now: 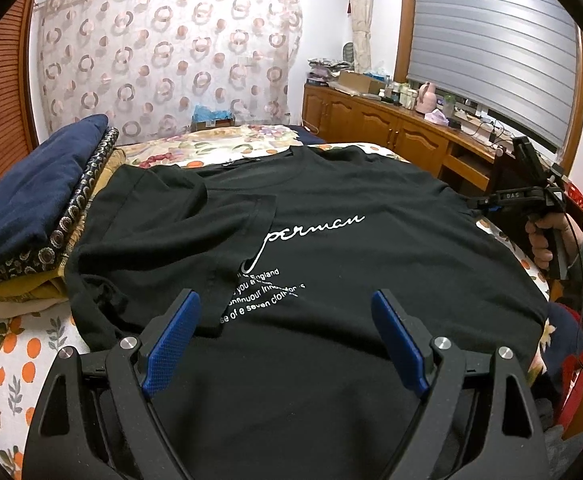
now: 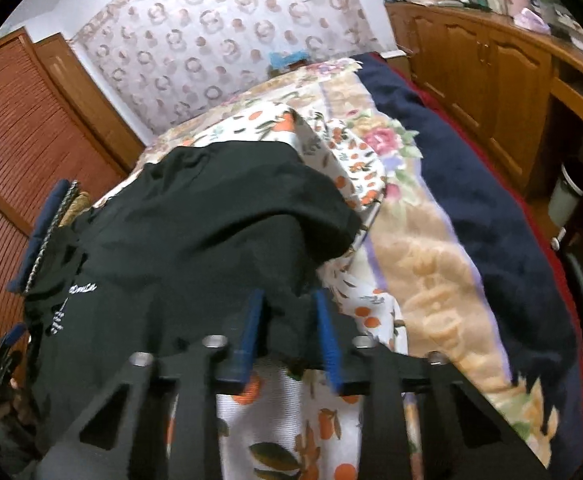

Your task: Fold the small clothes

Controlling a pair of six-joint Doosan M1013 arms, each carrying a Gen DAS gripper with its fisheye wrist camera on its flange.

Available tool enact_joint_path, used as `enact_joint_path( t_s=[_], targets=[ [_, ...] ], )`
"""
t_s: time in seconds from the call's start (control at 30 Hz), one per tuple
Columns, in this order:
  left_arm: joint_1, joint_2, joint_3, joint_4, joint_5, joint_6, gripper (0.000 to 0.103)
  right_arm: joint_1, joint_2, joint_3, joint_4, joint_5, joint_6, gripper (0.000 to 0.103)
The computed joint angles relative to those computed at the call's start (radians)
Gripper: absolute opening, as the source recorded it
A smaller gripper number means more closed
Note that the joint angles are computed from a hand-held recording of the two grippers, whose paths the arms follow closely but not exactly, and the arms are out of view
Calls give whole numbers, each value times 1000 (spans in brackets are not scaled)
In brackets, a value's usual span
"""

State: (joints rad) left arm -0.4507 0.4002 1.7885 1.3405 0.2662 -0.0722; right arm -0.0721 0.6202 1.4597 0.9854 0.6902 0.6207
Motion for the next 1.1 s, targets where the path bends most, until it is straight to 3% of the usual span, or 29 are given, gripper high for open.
enact_joint_path(
  t_s=[0.13,0.23,0.4,0.53,0.73,0.8,0.93,1.0,1.07,1.1],
  targets=[
    [-2,2,-2,-7,-4,12,88,14,-29,34,8,-90,-66,10],
    [-1,7,-6,-56,-20,67,88,27,-70,72,124,-153,-211,9],
    [-2,31,-34,-330,5,370,88,62,-129,120,374,-148,-533,9],
    [0,43,-51,-472,14,516,88,104,-148,134,362,-105,-579,9],
    [0,46,-53,-527,19,574,88,156,-147,156,216,-104,-507,10],
    [1,48,-56,-574,20,618,88,166,-143,157,127,-139,-442,32],
    [3,57,-74,-687,51,720,88,153,-145,152,117,-153,-411,43],
    [3,58,-78,-711,65,736,88,133,-155,166,183,-159,-437,51],
    [3,61,-82,-727,79,745,88,129,-157,169,199,-210,-447,51],
    [3,61,-82,-723,80,742,88,133,-151,162,144,-258,-402,51]
  ],
)
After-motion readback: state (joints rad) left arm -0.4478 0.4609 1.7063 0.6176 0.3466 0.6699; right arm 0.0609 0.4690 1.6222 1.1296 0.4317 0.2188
